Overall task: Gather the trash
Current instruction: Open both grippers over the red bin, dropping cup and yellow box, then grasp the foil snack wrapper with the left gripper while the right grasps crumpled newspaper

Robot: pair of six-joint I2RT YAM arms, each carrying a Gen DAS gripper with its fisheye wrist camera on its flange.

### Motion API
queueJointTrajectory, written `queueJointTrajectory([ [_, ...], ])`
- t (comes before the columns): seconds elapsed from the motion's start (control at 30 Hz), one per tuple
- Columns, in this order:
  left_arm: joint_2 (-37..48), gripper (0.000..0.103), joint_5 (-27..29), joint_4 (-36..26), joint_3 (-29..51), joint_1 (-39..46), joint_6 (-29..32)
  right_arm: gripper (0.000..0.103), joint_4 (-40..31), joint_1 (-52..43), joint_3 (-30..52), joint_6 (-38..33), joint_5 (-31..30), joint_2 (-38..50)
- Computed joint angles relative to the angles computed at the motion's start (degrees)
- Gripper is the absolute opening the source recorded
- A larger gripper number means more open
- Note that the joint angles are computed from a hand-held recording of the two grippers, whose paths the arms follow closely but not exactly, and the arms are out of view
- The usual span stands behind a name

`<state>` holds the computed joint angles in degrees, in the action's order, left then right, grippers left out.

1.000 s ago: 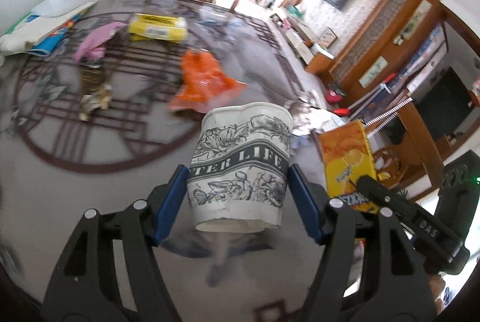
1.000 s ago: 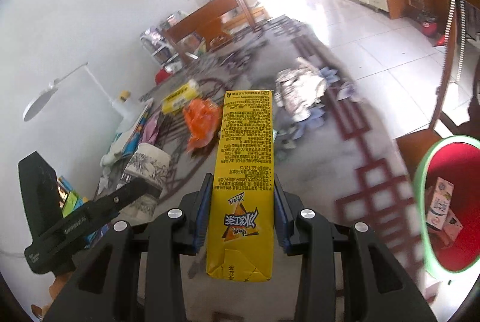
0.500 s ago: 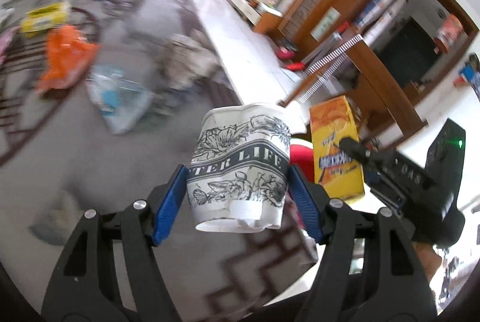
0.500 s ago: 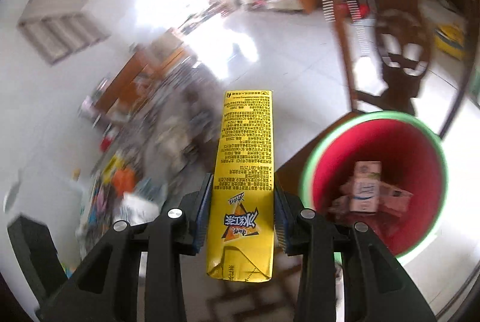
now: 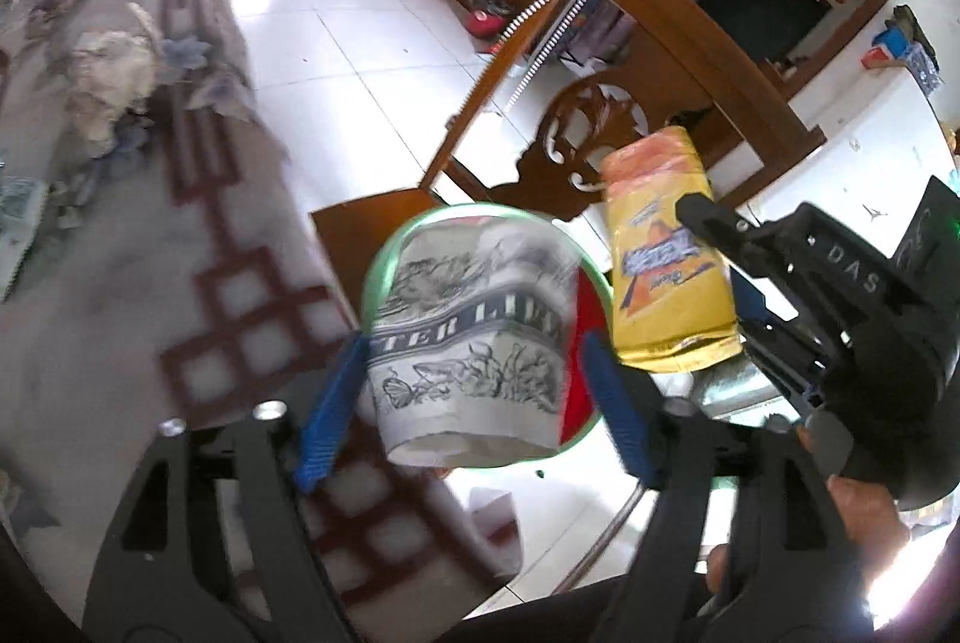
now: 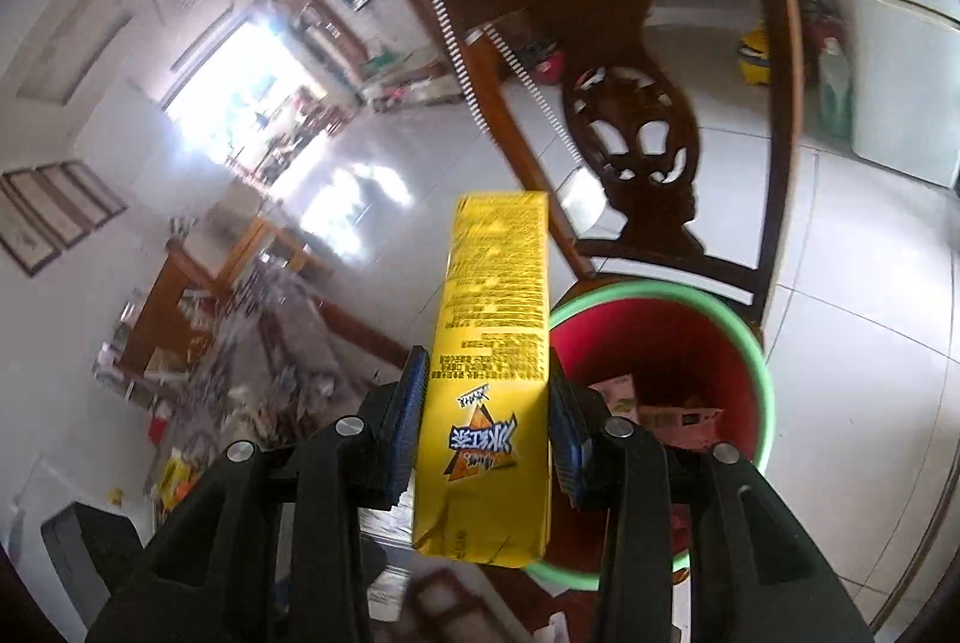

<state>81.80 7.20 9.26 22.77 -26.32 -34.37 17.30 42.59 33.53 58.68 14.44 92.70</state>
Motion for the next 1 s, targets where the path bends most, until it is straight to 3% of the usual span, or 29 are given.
queueJointTrajectory([
  [0.03, 0.10, 0.087, -0.05, 0.84, -0.42, -0.08, -0.45, 0.060, -0.10, -0.25, -0.35, 0.71, 0.63, -0.26],
  [0.07, -0.10, 0.091, -0.26, 1.74, -1.04, -0.27, -0.94, 0.063, 0.09, -0.67, -0.67, 0.99, 0.77, -0.40],
  [0.27, -4.83, 0.093, 1.62, 4.16, -6.91, 7.23, -1.93, 0.065, 1.13, -1.14, -0.71, 0.85, -0.14, -0.20],
  [0.47, -13.15, 0.093, 0.36, -0.54, -11.86, 29.87, 3.97, 0.069, 2.56, 0.94, 2.79, 0.13, -3.58, 3.02],
  [0.53, -11.28, 0.093, 4.48, -0.47, -11.72, 41.92, 7.51, 0.069, 1.94, 2.32, 4.88, -0.71, -3.87, 4.31],
  [0.63, -6.64, 0.093, 7.73, -1.15, -9.25, 51.96, 11.60, 0.069, 0.66, 4.51, 8.59, -2.34, -4.31, 6.58],
  [0.83, 3.22, 0.093, 4.94, -0.61, -2.42, 54.42, 16.49, 0.071, -4.04, 7.47, 16.01, -5.03, -4.43, 10.92],
  [0.87, 5.34, 0.086, 5.02, -0.31, -1.29, 54.30, 17.10, 0.071, -4.79, 7.73, 17.00, -5.28, -4.44, 11.53],
  [0.9, 6.28, 0.069, 5.19, -0.30, -1.05, 53.83, 17.37, 0.071, -5.09, 7.79, 17.50, -5.38, -4.42, 11.95],
  [0.93, 6.24, 0.063, 3.75, -0.72, -0.76, 52.55, 17.31, 0.071, -5.16, 7.79, 17.74, -5.47, -4.40, 12.26],
  [0.97, 5.15, 0.039, 5.01, -1.24, -1.18, 53.24, 19.08, 0.071, -5.65, 7.92, 18.32, -5.58, -4.15, 12.64],
  [1.0, 4.53, 0.033, 8.24, -2.50, -1.31, 54.91, 20.76, 0.071, -6.16, 8.01, 18.80, -5.69, -4.01, 12.93],
])
